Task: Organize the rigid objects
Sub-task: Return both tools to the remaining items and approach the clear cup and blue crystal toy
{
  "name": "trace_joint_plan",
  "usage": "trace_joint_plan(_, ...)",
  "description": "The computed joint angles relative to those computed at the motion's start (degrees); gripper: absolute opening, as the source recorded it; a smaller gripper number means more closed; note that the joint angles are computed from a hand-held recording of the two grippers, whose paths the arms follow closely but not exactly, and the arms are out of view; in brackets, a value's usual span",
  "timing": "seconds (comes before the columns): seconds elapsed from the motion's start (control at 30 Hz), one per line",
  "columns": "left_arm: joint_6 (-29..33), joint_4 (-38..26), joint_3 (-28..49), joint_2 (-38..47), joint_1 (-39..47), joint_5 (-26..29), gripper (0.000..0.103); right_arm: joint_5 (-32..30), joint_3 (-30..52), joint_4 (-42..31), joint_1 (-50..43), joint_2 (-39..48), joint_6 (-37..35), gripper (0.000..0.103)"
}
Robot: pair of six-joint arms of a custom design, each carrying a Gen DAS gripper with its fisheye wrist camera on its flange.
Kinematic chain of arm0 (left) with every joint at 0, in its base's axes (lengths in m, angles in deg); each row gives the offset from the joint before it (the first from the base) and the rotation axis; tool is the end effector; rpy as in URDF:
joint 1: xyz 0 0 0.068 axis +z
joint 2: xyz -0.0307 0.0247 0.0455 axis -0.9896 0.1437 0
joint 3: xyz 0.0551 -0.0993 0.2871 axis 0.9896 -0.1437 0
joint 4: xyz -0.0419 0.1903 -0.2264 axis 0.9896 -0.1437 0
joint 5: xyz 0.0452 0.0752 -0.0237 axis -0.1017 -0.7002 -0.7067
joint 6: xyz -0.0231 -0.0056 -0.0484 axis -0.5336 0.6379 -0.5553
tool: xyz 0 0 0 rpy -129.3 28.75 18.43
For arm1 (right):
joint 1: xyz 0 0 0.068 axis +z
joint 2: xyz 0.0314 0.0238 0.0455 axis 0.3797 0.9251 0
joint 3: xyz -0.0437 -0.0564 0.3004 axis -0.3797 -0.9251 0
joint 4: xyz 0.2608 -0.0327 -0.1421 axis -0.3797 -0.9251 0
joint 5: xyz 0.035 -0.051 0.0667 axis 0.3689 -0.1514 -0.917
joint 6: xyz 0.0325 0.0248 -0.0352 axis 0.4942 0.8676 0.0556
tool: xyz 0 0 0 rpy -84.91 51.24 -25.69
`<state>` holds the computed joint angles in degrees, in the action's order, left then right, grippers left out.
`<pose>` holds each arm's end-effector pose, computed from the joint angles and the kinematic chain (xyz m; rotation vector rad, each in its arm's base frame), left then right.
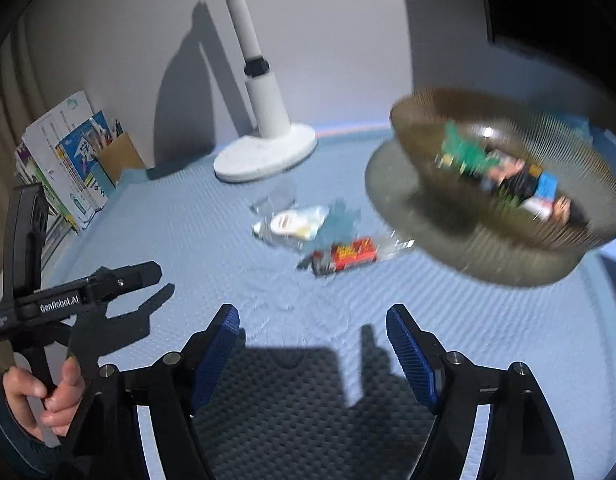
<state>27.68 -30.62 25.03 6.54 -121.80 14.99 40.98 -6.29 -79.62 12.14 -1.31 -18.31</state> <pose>0.2123 -0.1601 0.1625 -0.5483 2.4033 -0.2206 0.2830 -0.0269 0.1615 -0.7021 2.2612 0.5911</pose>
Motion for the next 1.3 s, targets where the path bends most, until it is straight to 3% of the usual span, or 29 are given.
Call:
trace_joint_plan(0.1,0.26,-0.51,1.25,1.88,-0.59,-1.27,0.089,2.43,0.78,1.62,0.78,2.95,1.84,0.075)
trace_joint_plan(0.53,0.84,2.46,-0.52,0.86,-0.33,-0.34,0.093,0.84,2.2,-0.17,-0.67,4.28,1.77,0.075)
trace_joint_plan(1.03,1.24,-0.18,1.94,3.35,-0.9,-0.93,0.093,4.19,0.86,2.0,1.25,3.1,3.34,0.075)
trace_joint_plan(1.2,8.21,1.03,3.34,0.81,3.09,6.19,0.093,0.19,5.15,-6.58,-0.69,2.55,1.53,0.075)
trace_joint_plan(1.3,15.3,0.52,7.88,1.87,6.39,8.83,0.093,4.24,5.48,-4.22,2.4,-1.76,3.46,0.075)
